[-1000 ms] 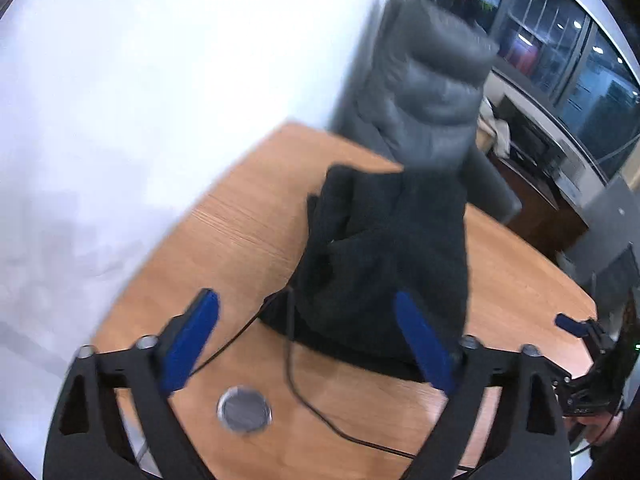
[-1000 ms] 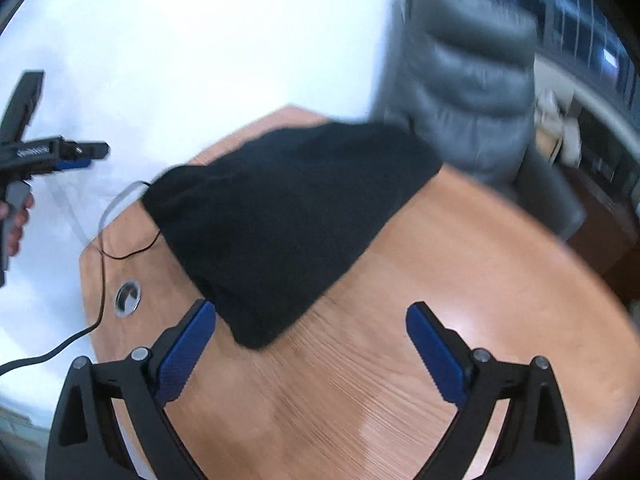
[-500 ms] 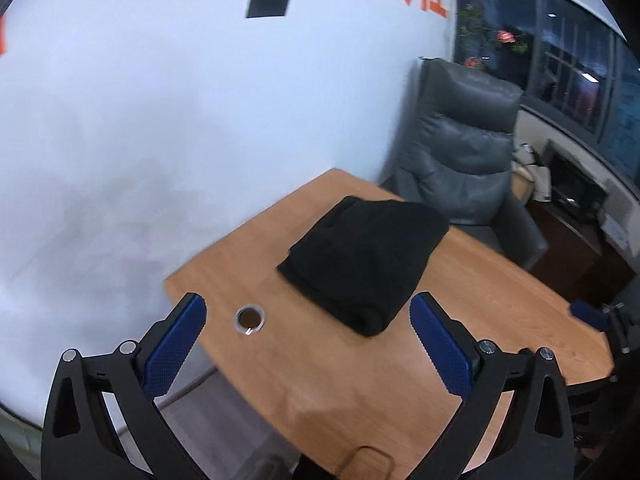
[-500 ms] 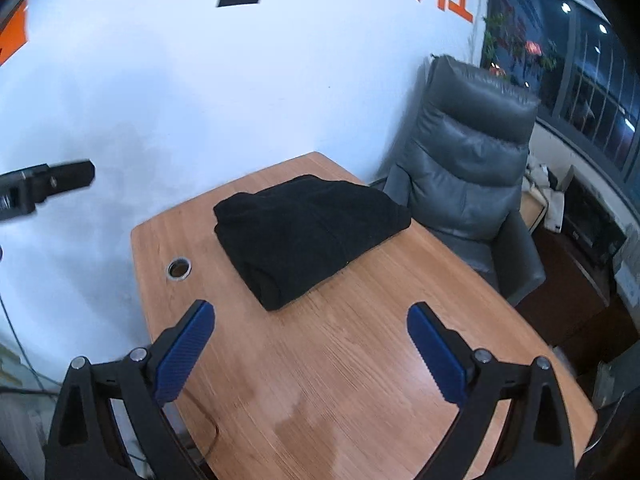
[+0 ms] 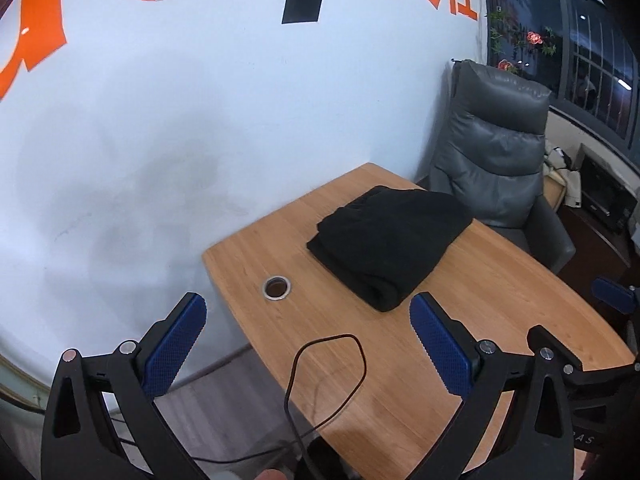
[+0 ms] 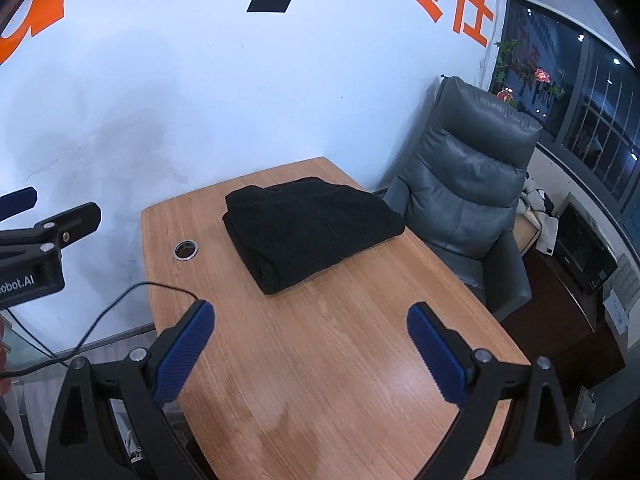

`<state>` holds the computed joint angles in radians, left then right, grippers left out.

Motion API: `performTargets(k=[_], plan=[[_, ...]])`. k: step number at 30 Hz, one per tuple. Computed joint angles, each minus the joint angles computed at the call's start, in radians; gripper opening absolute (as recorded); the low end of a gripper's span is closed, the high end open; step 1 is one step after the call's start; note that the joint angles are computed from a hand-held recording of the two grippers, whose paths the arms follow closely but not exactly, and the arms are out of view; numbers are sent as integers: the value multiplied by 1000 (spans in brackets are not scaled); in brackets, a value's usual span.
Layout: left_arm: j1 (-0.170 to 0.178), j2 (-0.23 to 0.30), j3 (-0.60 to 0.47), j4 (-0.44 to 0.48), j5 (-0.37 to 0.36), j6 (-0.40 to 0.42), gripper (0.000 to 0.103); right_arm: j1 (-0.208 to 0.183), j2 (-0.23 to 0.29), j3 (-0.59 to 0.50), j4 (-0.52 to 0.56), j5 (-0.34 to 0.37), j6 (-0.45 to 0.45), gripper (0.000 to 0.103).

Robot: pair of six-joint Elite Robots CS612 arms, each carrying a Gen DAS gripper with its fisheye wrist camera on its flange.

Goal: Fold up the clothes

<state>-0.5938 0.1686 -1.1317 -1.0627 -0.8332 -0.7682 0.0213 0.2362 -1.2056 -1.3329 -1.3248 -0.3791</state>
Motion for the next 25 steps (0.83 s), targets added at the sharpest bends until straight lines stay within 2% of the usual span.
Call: performTargets(k=[14, 15, 19, 20, 23, 25], plan=[[-3, -1, 16, -13, -26, -53, 103, 7, 1, 5, -10, -4, 4, 99], [-5, -2, 20, -4, -12, -62, 103, 7, 1, 4, -5, -3, 0, 99], [-29, -19, 57, 118, 135, -115, 103, 11, 2, 5, -2, -4, -6, 99], [-32, -20, 58, 121, 140, -120, 103, 11, 2, 6, -3, -4, -7, 99], [-29, -11, 40, 75, 94, -94, 103, 14, 1, 12, -11, -6, -4, 99], [-31, -9, 42, 64, 98, -70, 103, 15, 0, 14, -13, -4, -2, 99]])
